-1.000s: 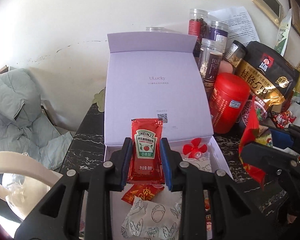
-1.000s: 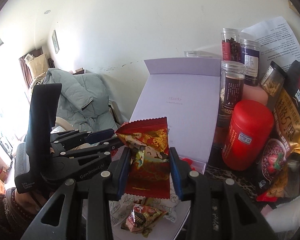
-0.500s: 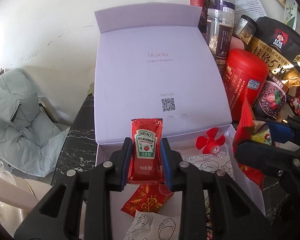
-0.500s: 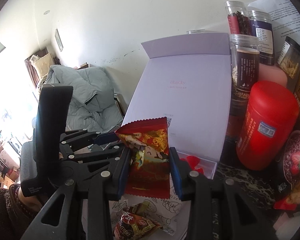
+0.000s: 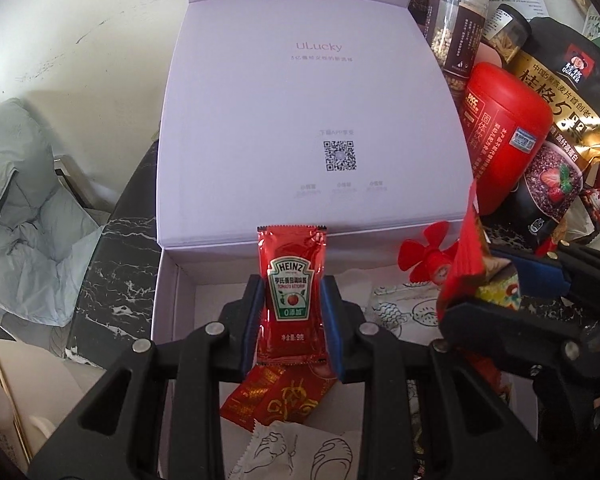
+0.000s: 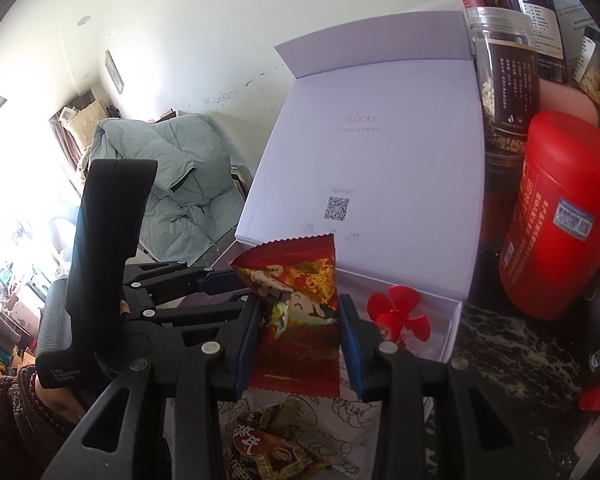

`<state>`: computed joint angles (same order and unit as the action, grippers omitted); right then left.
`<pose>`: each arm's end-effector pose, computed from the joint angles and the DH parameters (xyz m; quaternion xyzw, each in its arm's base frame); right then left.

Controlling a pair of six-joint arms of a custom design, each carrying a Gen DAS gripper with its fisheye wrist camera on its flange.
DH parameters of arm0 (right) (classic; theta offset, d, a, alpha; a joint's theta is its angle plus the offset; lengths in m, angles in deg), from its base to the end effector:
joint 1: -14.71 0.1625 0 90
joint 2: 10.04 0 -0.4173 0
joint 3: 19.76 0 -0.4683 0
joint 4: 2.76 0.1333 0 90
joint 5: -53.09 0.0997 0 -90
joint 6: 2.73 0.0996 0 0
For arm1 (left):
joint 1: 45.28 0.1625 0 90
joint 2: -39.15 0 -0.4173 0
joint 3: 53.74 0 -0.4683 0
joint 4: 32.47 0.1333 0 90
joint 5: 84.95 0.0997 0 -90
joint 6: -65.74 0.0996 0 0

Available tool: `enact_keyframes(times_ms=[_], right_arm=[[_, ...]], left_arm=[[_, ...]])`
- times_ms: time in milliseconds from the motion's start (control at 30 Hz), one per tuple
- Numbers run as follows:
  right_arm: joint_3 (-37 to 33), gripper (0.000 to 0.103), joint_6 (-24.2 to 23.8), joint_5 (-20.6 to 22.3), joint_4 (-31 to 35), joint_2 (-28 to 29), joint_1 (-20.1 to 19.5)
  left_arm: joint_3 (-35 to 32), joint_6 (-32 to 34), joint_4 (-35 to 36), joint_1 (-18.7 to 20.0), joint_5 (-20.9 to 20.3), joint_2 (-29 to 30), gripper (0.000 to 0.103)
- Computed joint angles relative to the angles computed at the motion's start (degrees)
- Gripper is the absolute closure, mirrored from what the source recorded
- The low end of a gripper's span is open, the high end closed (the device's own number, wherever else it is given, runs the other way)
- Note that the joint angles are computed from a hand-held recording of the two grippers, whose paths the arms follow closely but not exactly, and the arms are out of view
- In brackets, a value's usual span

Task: Organize objects
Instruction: 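Lower the ketchup sachet into the box and open the left gripper while the right releases the candy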

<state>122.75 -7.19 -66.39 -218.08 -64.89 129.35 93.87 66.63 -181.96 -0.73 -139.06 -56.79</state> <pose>0.2397 -0.3205 0.0281 0.1505 -0.9066 0.3495 0.1824 -0.1199 -0.3871 0.1438 0.3541 0.8808 -0.1766 0.2598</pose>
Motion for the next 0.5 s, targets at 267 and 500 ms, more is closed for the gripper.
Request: enact_keyframes(times_ms=[267, 500], right_arm=[[-0.8, 0.065, 3.4, -1.9, 5.8, -0.4, -1.8], [-1.1, 0.065, 4.2, -2.2, 7.5, -0.5, -1.7]], left_arm=[[-0.4, -1.9, 1.6, -0.6, 1.8, 0.8, 0.076], [-1.3, -1.6, 2.8, 0.2, 1.7, 2.0, 0.072]])
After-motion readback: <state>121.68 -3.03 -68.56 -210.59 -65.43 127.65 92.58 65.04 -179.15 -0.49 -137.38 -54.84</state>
